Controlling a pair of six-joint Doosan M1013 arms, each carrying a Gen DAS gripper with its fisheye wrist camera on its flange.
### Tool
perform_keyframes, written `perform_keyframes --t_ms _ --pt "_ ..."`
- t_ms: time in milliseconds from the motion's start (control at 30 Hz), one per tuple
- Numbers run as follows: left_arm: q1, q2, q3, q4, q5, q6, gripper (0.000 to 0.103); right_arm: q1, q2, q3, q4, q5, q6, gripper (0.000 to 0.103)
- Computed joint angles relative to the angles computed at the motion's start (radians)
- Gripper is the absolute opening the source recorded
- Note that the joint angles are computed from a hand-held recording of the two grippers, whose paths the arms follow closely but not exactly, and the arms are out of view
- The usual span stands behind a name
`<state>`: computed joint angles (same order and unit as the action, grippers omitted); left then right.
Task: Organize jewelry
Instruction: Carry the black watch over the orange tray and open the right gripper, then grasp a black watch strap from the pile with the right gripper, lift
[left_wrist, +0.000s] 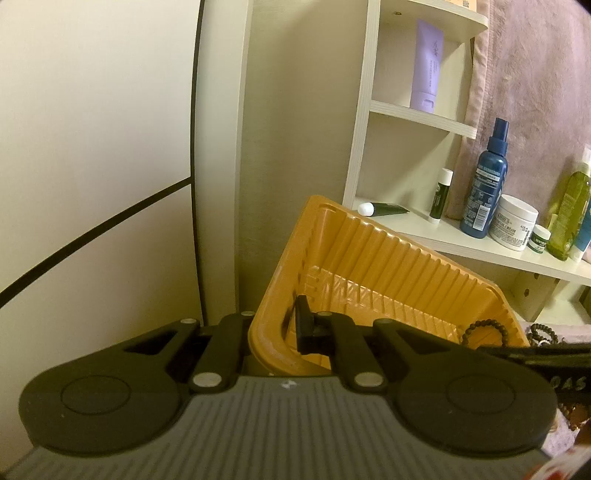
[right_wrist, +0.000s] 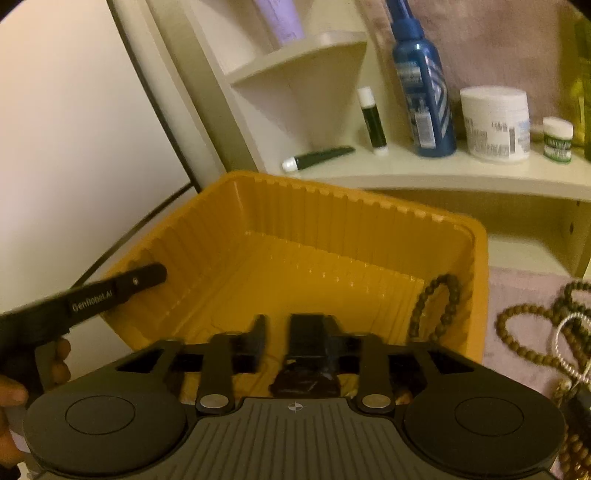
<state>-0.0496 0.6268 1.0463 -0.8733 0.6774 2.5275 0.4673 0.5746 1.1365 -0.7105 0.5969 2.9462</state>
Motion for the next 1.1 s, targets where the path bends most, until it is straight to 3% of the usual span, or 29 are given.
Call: perform_keyframes --t_ms 33,333,533,800,933,1033,1100 --pt "0.0 0.0 -0.001 0.002 0.001 -0.001 0.008 0.002 -0.004 0.01 -0.041 -0.01 0.038 0.053" --pt "0.0 0.001 -0.002 0.003 0.001 -0.003 0.008 0.02 -0.044 0.051 -0.219 -0.009 0.205 0.053" --pt "0.0 0.002 -0.004 0.003 0.003 -0.005 0.008 0.047 -0.113 0.149 -0.37 0.059 0.368 0.053" --pt "0.0 0.001 0.0 -0.002 -0.003 0.002 0.008 0.084 -0.198 0.27 -0.296 0.203 0.372 0.053" --pt "-0.001 0.0 0.003 -0.001 -0.006 0.003 0.008 0.088 -0.217 0.302 -0.229 0.238 0.339 0.052" --pt "0.0 0.0 0.003 -0.004 -0.006 0.01 0.008 0.078 -0.21 0.299 -0.185 0.236 0.279 0.033" --pt "0.0 0.0 0.002 -0.004 -0.004 0.011 0.008 0.07 -0.201 0.29 -0.153 0.233 0.237 0.03"
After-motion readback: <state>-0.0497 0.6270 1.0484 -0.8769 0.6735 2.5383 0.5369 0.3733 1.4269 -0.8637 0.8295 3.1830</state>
